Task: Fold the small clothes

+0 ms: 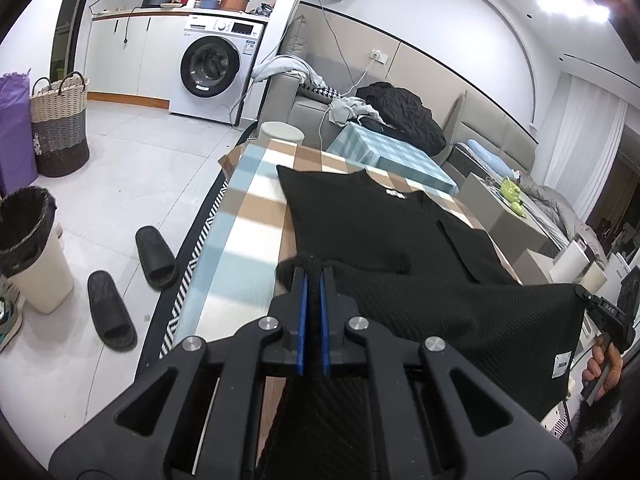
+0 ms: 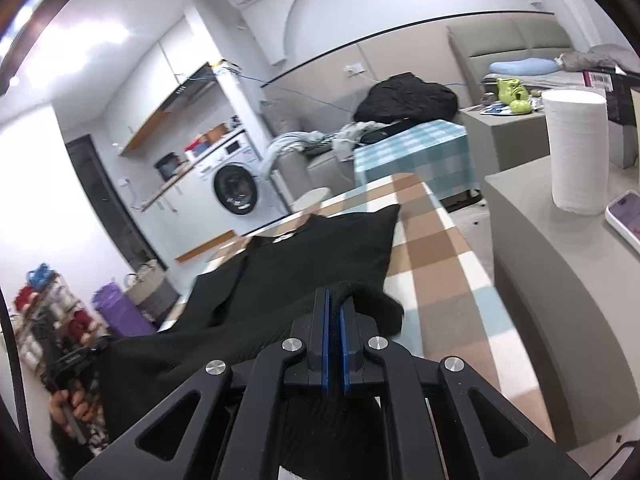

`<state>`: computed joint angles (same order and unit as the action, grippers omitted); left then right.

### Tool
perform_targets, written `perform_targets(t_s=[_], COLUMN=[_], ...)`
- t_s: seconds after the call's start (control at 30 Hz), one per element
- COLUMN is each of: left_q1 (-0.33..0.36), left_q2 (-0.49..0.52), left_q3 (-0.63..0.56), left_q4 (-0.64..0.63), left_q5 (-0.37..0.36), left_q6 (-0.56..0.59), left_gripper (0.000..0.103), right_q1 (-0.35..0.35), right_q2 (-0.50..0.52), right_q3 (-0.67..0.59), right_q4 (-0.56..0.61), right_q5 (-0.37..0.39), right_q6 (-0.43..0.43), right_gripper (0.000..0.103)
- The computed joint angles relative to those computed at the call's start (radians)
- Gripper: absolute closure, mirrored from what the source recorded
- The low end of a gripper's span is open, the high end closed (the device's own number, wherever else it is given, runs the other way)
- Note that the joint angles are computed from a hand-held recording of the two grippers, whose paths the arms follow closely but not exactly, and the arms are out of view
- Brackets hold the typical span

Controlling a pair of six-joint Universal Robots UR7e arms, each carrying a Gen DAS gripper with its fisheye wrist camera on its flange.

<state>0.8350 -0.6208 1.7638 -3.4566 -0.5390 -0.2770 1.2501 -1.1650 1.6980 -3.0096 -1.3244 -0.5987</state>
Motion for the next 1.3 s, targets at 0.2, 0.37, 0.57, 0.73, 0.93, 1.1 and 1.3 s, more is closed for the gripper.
perform_targets(t_s=[0.2, 0.37, 0.57, 0.73, 0.93, 1.1, 1.3], left_q1=[0.081, 0.154, 0.200, 0.226, 0.241, 0.230, 0.216], left_q2=[0.052, 0.092, 0.106, 0.125, 0.156, 0.176, 0.145], left_q3=[-0.174, -0.288, -0.322, -0.367, -0.424, -0.442, -0.382], left_q4=[0.116, 0.292, 0.432, 0.491, 0.522, 0.512, 0.509], left_q5=[-0.024, -0.044, -0.074, -0.133, -0.164, -0.158, -0.153], left_q6=[0.041, -0.051, -0.172, -0.176, -0.140, -0.066, -0.080], left_gripper=[0.099, 0.099, 0.049, 0.046, 0.063, 0.091, 0.092], right_q1=[0.068, 0.093, 0.066, 0.069, 0.077, 0.079, 0.077], right_q2=[0.140, 0.252, 0.269, 0.304, 0.318, 0.318, 0.289], right_q3=[-0.155, -0.314, -0.369, -0.425, -0.430, -0.425, -0.388], right_q4=[-0.023, 0.103, 0.270, 0.355, 0.354, 0.365, 0.376], right_q5=[-0.199, -0.372, -0.376, -0.385, -0.368, -0.358, -0.362], right_q6=[0.068, 0.113, 0.153, 0.143, 0.092, 0.046, 0.039], right_gripper=[0.099, 0.091, 0.051, 0.048, 0.057, 0.082, 0.085])
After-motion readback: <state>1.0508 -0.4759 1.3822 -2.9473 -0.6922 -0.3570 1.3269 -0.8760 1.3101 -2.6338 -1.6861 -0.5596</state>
